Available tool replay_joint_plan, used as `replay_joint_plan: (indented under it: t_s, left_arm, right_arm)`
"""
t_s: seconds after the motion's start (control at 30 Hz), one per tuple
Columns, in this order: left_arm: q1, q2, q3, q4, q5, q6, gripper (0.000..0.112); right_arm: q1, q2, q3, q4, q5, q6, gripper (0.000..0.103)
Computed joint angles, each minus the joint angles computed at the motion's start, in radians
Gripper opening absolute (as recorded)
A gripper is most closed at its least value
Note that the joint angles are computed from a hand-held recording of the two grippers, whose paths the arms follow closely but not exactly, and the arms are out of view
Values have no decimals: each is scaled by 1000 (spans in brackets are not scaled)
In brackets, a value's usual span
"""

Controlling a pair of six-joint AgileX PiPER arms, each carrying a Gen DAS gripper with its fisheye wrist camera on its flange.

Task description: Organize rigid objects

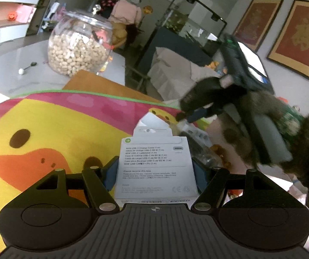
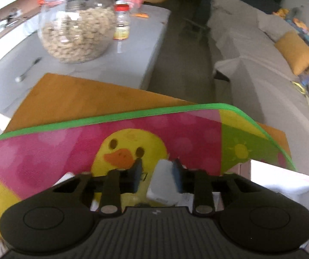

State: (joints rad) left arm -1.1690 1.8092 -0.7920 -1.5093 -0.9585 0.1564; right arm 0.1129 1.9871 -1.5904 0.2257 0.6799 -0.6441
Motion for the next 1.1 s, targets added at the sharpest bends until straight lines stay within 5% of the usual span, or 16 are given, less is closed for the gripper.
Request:
replay_joint_plan:
  t_s: [0.17,0.3,0.47,0.67,0.9,1.1]
  left_arm:
    - [1,3,-7,-12,3,6,74]
    - [4,4,-9,-9,10,17,74]
    - [7,-3,6,7,20,-14,74]
    - [10,-5,13,23,22,-32,74]
    - [9,-6,23,62,19,-63,74]
    - [3,-1,6,67,15,-17,74]
  right_arm:
    - [-32,-42,37,77,22,-152,15]
    - [-16,-36,37,-17,-66,-22,39]
    - [-19,47,-72,-15,54,13,41]
    - [-7,-27,84,-6,-77,-81,33]
    - [-305,-257,270,529,204,-629,33]
    - [-732,-401,438,709,528,-979,33]
